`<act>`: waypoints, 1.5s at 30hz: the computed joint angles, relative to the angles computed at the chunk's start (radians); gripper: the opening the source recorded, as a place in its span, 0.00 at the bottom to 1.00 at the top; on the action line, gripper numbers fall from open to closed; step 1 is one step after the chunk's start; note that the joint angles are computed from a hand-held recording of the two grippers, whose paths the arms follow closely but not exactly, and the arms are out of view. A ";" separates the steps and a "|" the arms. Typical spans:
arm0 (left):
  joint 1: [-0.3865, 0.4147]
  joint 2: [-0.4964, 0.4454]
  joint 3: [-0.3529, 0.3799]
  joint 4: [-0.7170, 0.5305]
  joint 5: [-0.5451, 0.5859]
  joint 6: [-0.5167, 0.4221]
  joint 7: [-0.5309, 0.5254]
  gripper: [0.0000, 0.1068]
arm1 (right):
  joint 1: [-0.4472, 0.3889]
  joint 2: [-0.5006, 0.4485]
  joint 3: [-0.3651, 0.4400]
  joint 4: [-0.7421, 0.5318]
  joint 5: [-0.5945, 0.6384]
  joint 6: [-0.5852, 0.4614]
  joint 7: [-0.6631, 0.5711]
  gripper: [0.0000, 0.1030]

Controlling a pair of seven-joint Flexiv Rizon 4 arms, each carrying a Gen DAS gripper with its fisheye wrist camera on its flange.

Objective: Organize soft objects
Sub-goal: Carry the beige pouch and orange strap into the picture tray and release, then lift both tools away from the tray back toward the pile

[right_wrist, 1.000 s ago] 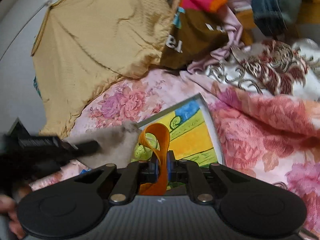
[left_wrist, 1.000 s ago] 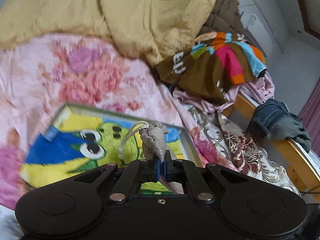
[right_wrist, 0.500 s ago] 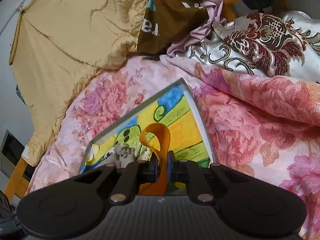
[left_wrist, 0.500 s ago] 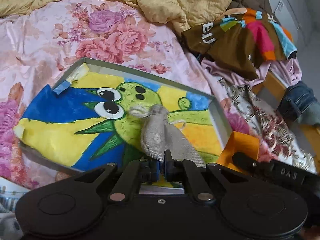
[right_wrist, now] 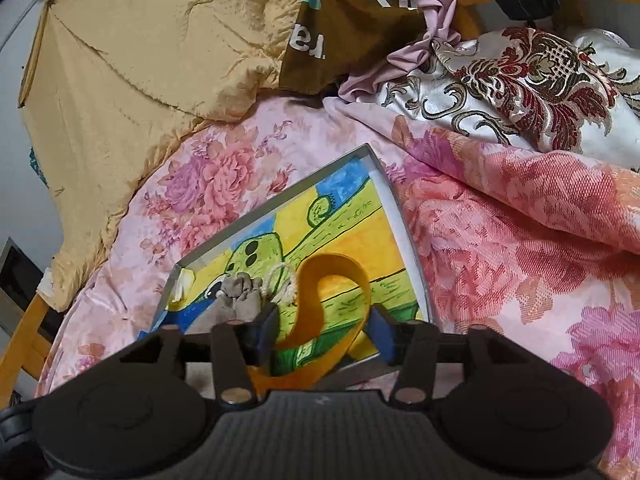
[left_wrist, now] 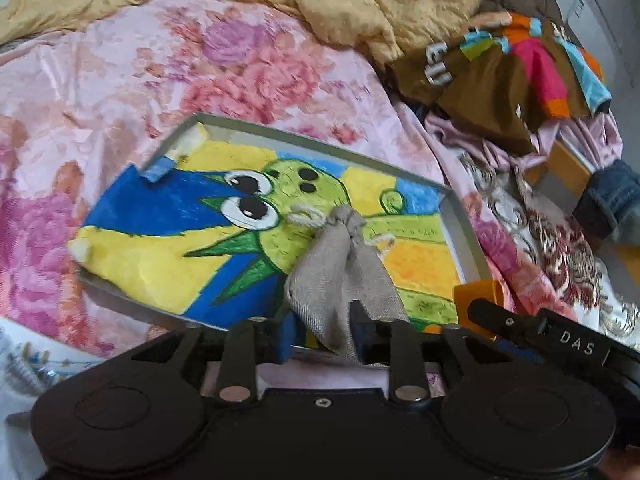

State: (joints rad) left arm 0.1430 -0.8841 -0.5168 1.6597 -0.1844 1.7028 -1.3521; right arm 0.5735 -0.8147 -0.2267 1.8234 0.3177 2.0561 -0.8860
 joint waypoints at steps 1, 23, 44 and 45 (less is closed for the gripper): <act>0.019 0.002 -0.021 0.021 0.005 0.030 -0.006 0.42 | 0.008 0.004 -0.007 0.006 0.004 0.004 -0.005 0.59; 0.182 0.225 -0.018 0.348 0.386 0.408 -0.319 0.96 | 0.405 0.130 -0.215 0.189 0.416 0.214 -0.455 1.00; 0.250 0.437 0.292 0.691 0.763 0.619 -0.533 0.96 | 0.534 0.185 0.041 0.196 0.842 0.441 -0.837 1.00; 0.252 0.433 0.302 0.699 0.775 0.624 -0.532 0.96 | 0.537 0.187 0.054 0.186 0.872 0.433 -0.867 1.00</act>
State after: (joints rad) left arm 0.3947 -0.4513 -0.2153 2.3583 0.5910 2.3267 -1.8838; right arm 1.1104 -0.6275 -0.1730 2.0089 1.1894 2.4892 -1.7534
